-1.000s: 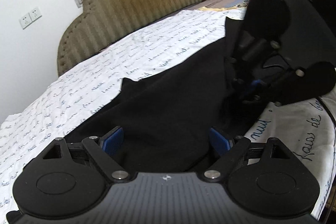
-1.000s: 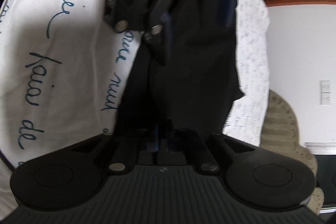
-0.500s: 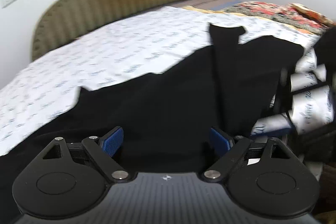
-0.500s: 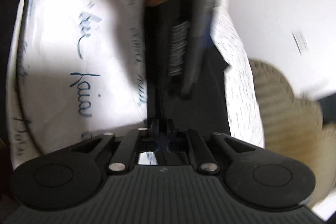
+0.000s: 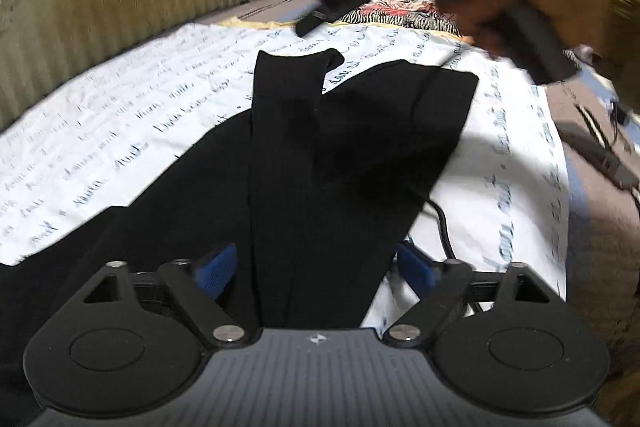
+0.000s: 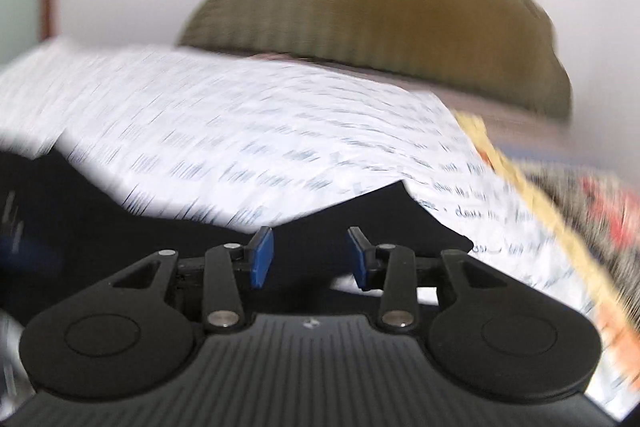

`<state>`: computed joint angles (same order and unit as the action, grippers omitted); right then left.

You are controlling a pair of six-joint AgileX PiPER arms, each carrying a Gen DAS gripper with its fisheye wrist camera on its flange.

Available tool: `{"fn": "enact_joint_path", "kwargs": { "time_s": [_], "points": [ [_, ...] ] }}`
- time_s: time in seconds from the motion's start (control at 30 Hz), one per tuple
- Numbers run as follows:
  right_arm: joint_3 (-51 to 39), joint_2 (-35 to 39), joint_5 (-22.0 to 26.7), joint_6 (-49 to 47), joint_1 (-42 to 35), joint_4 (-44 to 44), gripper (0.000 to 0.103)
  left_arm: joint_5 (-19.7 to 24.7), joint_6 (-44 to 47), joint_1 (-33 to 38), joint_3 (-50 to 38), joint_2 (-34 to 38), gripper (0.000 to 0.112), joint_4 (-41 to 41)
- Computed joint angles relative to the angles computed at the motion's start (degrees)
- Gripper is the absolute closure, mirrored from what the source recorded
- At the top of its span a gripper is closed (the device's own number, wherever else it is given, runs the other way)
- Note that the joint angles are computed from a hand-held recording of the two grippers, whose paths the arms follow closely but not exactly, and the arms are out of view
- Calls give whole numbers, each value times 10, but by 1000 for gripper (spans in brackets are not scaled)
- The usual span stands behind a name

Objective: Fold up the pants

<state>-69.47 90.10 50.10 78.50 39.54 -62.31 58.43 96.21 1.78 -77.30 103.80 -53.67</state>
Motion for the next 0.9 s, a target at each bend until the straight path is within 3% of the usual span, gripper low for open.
{"fn": "enact_joint_path", "kwargs": {
  "time_s": [0.07, 0.1, 0.17, 0.33, 0.43, 0.53, 0.57, 0.6, 0.67, 0.8, 0.9],
  "points": [
    [-42, 28, -41, -7, -78, 40, 51, 24, -47, -3, -37, 24, 43, 12],
    [-43, 28, -41, 3, -98, 51, 49, 30, -52, -1, -43, 31, 43, 3],
    [-97, 73, -47, -40, -149, 91, 47, 24, -37, -2, -44, 41, 56, -27],
    [-238, 196, -24, -99, -230, 175, 47, 8, 26, -3, -19, 54, 79, -84],
    [-353, 291, -7, -149, -270, 233, 47, 15, 45, -1, -13, 56, 86, -92],
    [-460, 365, 44, -211, -284, 274, 49, 11, 60, -2, -3, 53, 91, -102],
    [-494, 388, 64, -231, -286, 278, 60, 9, 65, -2, 0, 53, 91, -105],
    [-509, 400, 69, -239, -288, 280, 80, 9, 69, -2, 2, 53, 91, -108],
    [-506, 399, 66, -229, -286, 274, 97, 8, 75, -1, 5, 52, 92, -112],
    [-458, 361, 38, -191, -276, 237, 98, 0, 93, -1, 18, 47, 92, -125],
    [-388, 300, -22, -132, -274, 199, 98, 2, 103, 3, 23, 45, 94, -135]
  ]
}}
